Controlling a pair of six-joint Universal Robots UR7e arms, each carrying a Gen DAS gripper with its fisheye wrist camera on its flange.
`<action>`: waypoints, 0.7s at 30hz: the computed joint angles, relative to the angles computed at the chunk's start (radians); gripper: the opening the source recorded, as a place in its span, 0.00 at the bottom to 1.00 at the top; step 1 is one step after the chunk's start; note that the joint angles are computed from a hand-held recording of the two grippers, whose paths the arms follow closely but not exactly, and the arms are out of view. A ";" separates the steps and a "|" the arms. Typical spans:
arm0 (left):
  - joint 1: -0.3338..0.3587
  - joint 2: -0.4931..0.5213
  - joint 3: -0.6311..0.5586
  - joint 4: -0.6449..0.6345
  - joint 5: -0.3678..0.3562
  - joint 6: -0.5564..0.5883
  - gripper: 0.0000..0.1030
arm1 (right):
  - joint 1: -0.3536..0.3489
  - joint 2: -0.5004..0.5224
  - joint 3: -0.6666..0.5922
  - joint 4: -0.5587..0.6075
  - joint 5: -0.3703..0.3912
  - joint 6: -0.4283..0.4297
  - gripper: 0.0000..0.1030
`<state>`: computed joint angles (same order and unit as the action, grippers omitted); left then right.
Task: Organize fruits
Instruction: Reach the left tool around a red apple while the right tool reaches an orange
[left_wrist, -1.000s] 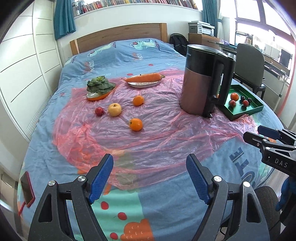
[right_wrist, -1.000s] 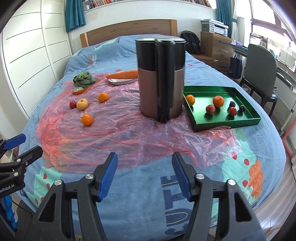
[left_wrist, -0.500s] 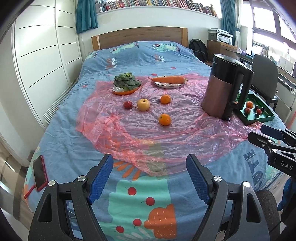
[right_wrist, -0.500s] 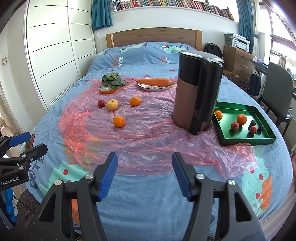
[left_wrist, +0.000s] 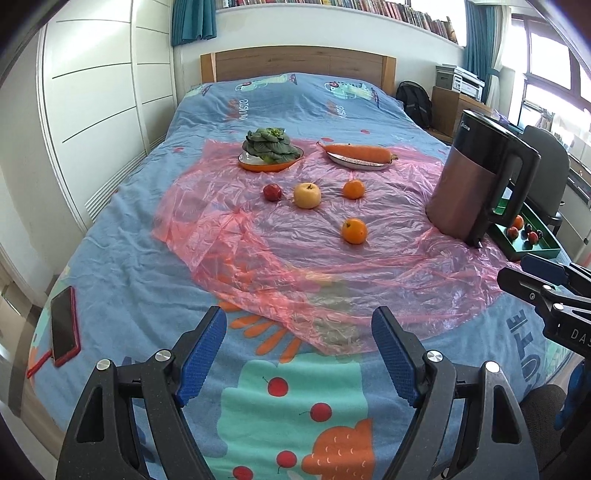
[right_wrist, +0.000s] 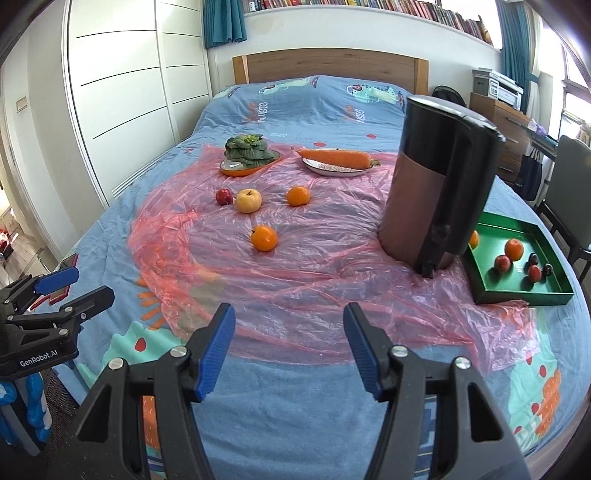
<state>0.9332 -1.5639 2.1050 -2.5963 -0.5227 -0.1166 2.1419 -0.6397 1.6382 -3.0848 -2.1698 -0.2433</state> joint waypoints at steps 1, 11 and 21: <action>0.018 0.010 -0.010 -0.007 -0.012 0.005 0.74 | -0.004 0.014 -0.019 0.011 0.007 -0.007 0.88; 0.217 0.178 -0.234 -0.104 -0.119 0.155 0.74 | -0.055 0.177 -0.251 0.121 0.119 -0.057 0.88; 0.336 0.388 -0.515 -0.175 -0.231 0.283 0.73 | -0.109 0.350 -0.519 0.207 0.179 -0.096 0.88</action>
